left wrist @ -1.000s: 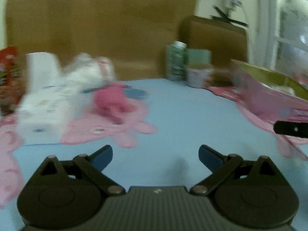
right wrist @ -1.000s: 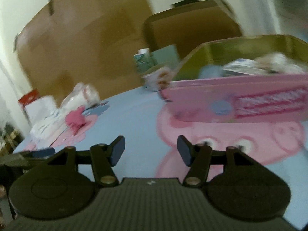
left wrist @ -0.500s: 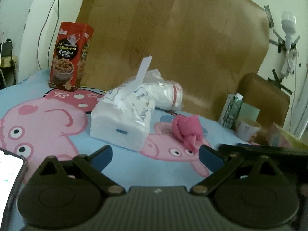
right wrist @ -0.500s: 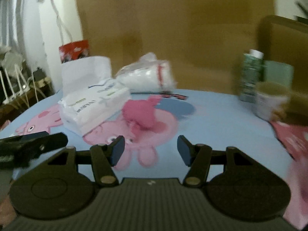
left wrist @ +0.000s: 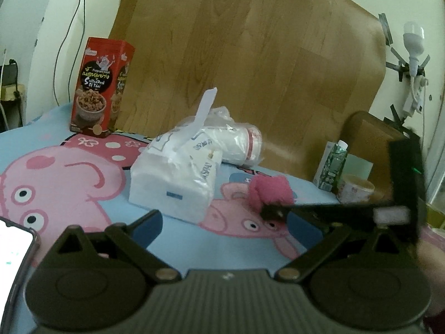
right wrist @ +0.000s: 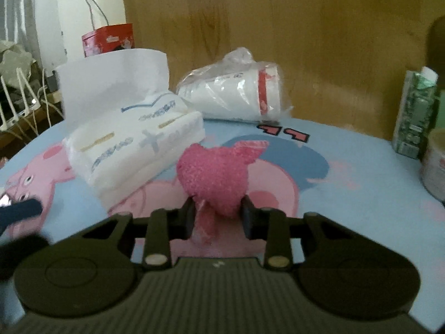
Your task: Organize soft objects
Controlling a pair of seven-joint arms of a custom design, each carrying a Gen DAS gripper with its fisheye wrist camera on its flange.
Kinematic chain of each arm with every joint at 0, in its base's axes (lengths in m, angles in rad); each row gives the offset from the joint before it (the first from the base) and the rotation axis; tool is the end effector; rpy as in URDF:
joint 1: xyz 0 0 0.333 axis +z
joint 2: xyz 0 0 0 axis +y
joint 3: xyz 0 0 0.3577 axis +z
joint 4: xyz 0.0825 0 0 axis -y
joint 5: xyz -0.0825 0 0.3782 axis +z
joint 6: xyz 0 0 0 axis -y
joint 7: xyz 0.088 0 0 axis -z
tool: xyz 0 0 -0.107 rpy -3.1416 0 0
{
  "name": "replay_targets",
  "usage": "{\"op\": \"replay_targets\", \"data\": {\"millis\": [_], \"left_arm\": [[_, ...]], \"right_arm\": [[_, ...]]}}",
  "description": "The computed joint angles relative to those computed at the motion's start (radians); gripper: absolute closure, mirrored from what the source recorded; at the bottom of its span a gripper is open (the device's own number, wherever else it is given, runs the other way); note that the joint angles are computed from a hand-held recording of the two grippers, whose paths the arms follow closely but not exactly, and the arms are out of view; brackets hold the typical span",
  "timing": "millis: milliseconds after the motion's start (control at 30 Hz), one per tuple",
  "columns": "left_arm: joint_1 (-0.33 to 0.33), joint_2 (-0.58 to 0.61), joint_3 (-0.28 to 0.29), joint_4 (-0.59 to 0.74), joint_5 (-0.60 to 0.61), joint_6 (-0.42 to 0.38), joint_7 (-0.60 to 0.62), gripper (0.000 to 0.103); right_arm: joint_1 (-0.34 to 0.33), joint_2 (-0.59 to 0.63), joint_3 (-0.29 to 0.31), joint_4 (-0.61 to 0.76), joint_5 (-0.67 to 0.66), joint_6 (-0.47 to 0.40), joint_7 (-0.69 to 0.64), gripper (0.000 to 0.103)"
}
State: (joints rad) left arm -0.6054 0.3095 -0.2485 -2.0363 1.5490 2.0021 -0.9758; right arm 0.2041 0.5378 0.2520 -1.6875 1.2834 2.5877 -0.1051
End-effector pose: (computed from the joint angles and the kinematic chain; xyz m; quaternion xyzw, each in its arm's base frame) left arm 0.4481 -0.4089 0.3555 -0.7509 0.3491 -0.3706 0.4207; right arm 0.6622 0.2734 0.3613 -0.8504 0.2366 -0.0482 0.4675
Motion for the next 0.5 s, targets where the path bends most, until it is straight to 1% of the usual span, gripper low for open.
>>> {"op": "replay_targets", "data": {"millis": [33, 133, 233, 300, 367, 433, 467, 500], "left_arm": [[0.000, 0.000, 0.000, 0.000, 0.000, -0.001, -0.001, 0.003], [0.001, 0.000, 0.000, 0.001, -0.003, 0.001, 0.002, 0.003], [0.004, 0.003, 0.000, 0.009, -0.011, 0.013, 0.030, 0.003], [0.008, 0.008, 0.001, 0.020, -0.018, 0.031, 0.064, 0.003], [0.019, 0.017, 0.002, 0.041, -0.035, 0.074, 0.128, 0.003], [0.022, 0.034, 0.003, 0.072, -0.049, 0.111, 0.201, 0.003], [0.019, 0.044, 0.005, 0.089, -0.040, 0.136, 0.217, 0.003], [0.020, 0.052, 0.008, 0.103, -0.014, 0.183, 0.208, 0.003]], "right_arm": [[-0.007, -0.008, -0.001, -0.013, 0.001, -0.007, -0.008, 0.068], [-0.054, -0.059, -0.015, -0.086, 0.021, -0.072, -0.043, 0.068], [-0.093, -0.129, -0.048, -0.180, 0.054, -0.131, -0.100, 0.068], [-0.118, -0.184, -0.078, -0.255, 0.091, -0.156, -0.173, 0.068], [-0.133, -0.220, -0.109, -0.309, 0.132, -0.165, -0.237, 0.067], [-0.139, -0.246, -0.136, -0.351, 0.184, -0.152, -0.294, 0.067], [-0.145, -0.262, -0.149, -0.376, 0.217, -0.144, -0.324, 0.067], [-0.145, -0.268, -0.159, -0.390, 0.249, -0.133, -0.345, 0.067]]}}
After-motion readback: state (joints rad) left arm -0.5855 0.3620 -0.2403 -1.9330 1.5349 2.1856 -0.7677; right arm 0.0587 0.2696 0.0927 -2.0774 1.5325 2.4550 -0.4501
